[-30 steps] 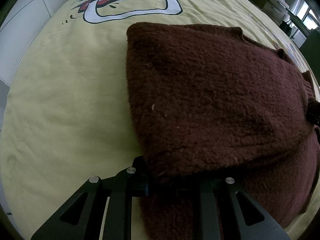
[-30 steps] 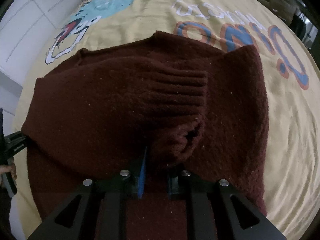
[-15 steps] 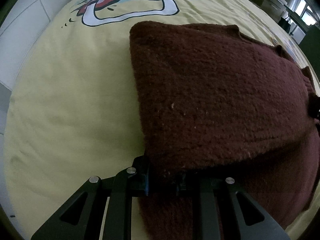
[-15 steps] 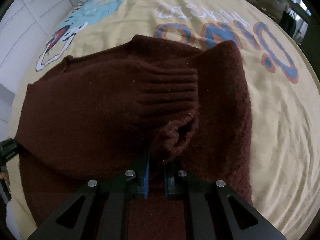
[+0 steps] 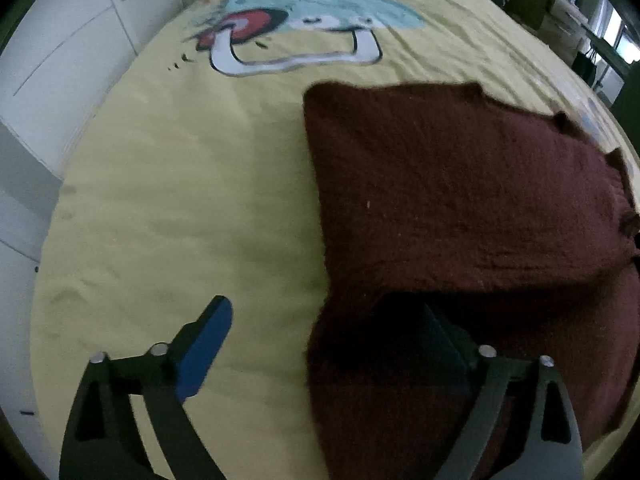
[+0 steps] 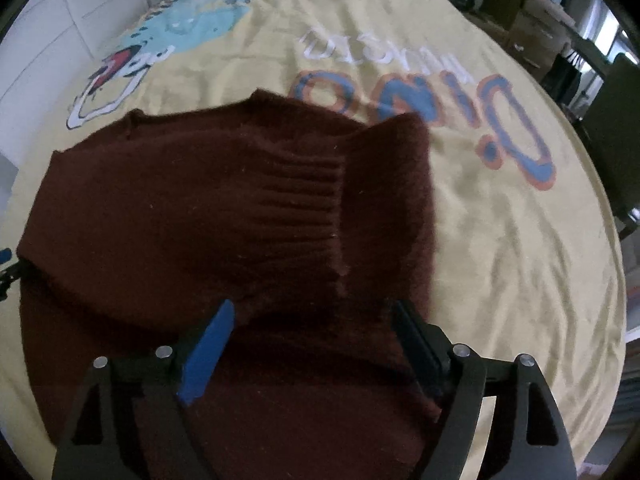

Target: Fold small clothes

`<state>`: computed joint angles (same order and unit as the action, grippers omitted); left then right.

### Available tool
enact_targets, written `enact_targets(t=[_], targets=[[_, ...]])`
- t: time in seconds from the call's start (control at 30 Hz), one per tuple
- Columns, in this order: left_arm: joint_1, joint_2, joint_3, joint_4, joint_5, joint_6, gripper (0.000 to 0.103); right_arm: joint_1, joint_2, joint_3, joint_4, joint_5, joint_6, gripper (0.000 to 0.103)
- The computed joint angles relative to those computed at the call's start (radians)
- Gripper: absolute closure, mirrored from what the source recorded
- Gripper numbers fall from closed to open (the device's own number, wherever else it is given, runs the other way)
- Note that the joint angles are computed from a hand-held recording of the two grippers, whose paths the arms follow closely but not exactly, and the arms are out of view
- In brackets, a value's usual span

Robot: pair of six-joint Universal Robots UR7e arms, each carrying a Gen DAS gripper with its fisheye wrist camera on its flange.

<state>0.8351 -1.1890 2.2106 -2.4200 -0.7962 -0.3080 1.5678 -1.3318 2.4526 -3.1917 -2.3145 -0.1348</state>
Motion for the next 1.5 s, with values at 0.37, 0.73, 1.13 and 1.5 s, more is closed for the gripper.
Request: enact_targets(t=[0.37,0.73,1.13,1.5], targets=[[-0.102,0.072,-0.004,-0.180,-0.048,0.039,0.001,0.098,0.065,-0.026,-0.102,-0.019,-0.032,0.000],[-0.072,0.280,-0.037,-0.256,-0.033,0.046,0.001,0.086,0.337,-0.064,-0.328,-0.032,-0.125,0.000],[-0.025,0.243,0.003,-0.316,0.008,0.120,0.001,-0.082,0.231,0.019,-0.408,0.085,-0.114,0.000],[-0.053,0.128,0.004,-0.148,-0.080,0.018,0.001,-0.041,0.090,0.096,-0.319,0.102,-0.060,0.000]])
